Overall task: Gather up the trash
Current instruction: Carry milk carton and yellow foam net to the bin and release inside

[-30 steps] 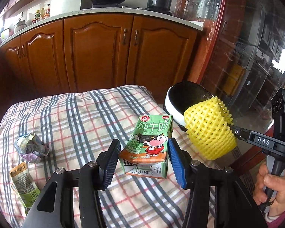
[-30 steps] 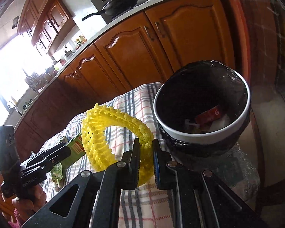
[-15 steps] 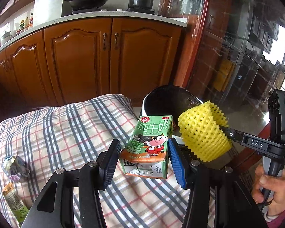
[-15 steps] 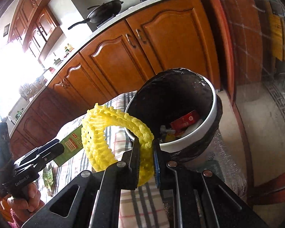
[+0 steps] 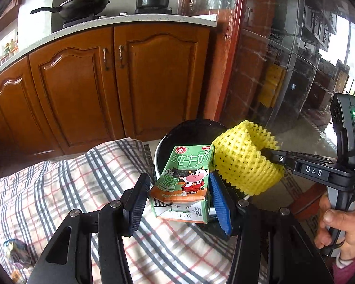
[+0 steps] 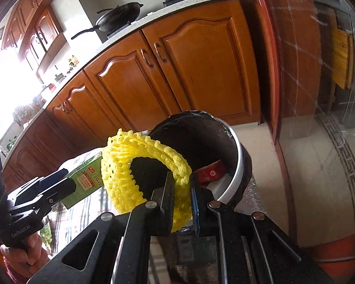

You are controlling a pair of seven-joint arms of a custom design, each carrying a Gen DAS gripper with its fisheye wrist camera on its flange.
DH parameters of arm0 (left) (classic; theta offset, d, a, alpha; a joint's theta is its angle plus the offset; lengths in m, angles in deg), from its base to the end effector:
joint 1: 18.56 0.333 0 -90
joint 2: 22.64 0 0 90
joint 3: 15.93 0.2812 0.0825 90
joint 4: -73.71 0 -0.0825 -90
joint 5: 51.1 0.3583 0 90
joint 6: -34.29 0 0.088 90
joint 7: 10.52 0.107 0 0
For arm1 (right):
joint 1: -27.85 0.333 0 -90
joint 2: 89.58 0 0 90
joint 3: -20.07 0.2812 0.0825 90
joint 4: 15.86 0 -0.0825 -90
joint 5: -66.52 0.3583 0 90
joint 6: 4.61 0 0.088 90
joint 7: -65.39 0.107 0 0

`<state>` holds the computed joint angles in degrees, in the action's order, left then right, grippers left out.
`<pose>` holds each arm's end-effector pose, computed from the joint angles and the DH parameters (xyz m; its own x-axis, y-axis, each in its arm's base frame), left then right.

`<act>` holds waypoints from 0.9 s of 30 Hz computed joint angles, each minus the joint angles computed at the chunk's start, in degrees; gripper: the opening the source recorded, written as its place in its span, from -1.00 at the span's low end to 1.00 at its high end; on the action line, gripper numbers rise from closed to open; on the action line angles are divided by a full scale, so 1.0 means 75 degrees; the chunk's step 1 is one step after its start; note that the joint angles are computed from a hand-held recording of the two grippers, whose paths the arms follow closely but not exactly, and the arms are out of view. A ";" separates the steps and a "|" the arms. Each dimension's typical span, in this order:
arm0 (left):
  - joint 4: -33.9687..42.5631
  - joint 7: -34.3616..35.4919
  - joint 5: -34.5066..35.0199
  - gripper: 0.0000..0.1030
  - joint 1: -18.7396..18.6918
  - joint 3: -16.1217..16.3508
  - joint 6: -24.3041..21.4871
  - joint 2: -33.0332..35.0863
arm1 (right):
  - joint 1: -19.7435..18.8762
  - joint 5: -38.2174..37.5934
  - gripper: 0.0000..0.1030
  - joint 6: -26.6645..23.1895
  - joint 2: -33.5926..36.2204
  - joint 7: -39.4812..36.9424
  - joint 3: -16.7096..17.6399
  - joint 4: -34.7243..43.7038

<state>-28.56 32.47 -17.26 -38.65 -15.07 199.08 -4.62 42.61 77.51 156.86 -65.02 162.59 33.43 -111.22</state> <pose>0.6023 -0.2447 0.4423 -0.0620 -0.9951 0.0771 -0.6784 -0.0146 -0.7345 0.6138 0.2909 0.4304 0.2539 -0.9065 -0.3373 -0.8016 -0.0021 -0.5978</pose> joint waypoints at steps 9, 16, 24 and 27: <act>0.1991 0.1456 -0.1211 -0.03 0.0081 -0.0240 -0.1031 0.1400 | 0.0120 -0.0526 -0.77 -0.1082 0.0853 0.0235 -0.0378 0.1435; 0.2932 0.2027 -0.1977 -0.02 0.0042 -0.0271 -0.1613 0.2035 | 0.0126 -0.0568 -0.77 -0.1640 0.1323 0.0202 -0.0435 0.2188; 0.3530 0.2324 -0.2170 0.01 -0.0120 -0.0149 -0.2033 0.2383 | 0.0118 -0.0474 -0.65 -0.1859 0.1578 0.0153 -0.0387 0.2580; 0.3429 0.2299 -0.2233 0.08 -0.0100 -0.0180 -0.1988 0.2294 | 0.0072 -0.0340 -0.38 -0.1840 0.1569 0.0111 -0.0349 0.2551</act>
<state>-2.84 49.71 -34.01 -39.40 -16.43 184.17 12.58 43.15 74.96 143.06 -53.25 163.43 30.82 -92.09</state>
